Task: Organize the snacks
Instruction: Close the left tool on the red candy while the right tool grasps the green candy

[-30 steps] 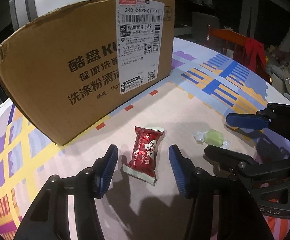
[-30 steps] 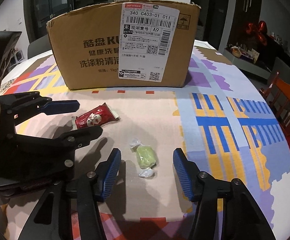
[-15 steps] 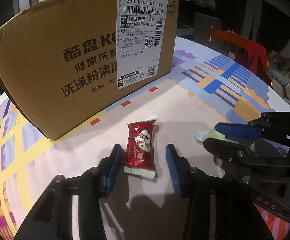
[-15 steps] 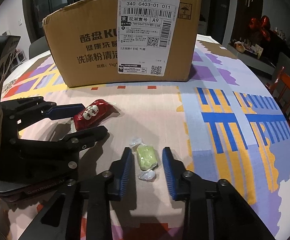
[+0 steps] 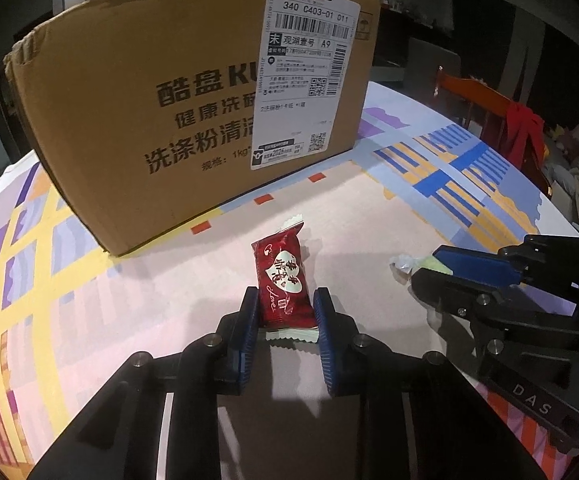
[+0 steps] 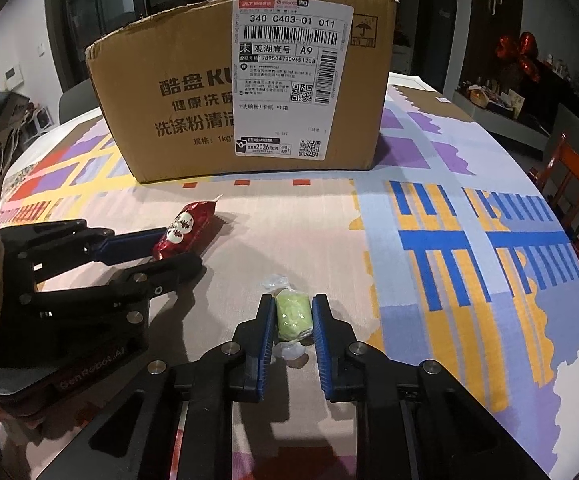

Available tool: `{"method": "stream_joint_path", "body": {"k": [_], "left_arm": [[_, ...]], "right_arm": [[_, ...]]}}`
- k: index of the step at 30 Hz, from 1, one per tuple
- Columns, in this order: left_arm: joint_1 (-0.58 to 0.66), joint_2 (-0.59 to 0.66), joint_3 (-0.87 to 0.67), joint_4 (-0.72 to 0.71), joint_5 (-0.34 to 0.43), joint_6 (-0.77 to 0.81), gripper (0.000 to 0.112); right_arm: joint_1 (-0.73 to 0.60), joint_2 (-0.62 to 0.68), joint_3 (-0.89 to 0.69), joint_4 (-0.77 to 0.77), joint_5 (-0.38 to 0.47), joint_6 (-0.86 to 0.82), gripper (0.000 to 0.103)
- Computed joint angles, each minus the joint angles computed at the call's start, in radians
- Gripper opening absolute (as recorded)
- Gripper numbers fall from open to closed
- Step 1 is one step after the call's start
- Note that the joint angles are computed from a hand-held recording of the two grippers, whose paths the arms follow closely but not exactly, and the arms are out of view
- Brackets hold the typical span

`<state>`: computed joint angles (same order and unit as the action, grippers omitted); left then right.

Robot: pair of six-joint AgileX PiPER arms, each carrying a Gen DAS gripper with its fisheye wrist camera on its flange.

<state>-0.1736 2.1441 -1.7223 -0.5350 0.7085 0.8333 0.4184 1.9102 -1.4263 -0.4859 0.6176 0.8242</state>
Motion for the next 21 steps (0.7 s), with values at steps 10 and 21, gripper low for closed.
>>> {"method": "stream_joint_path", "body": {"k": [10, 21], "left_arm": [[0.006, -0.041, 0.038, -0.004, -0.016, -0.012, 0.025], [0.014, -0.098, 0.068, -0.003, -0.025, -0.039, 0.025]], "right_arm": [[0.002, -0.018, -0.002, -0.001, 0.002, -0.008, 0.020], [0.009, -0.048, -0.001, -0.015, 0.008, -0.007, 0.020]]}}
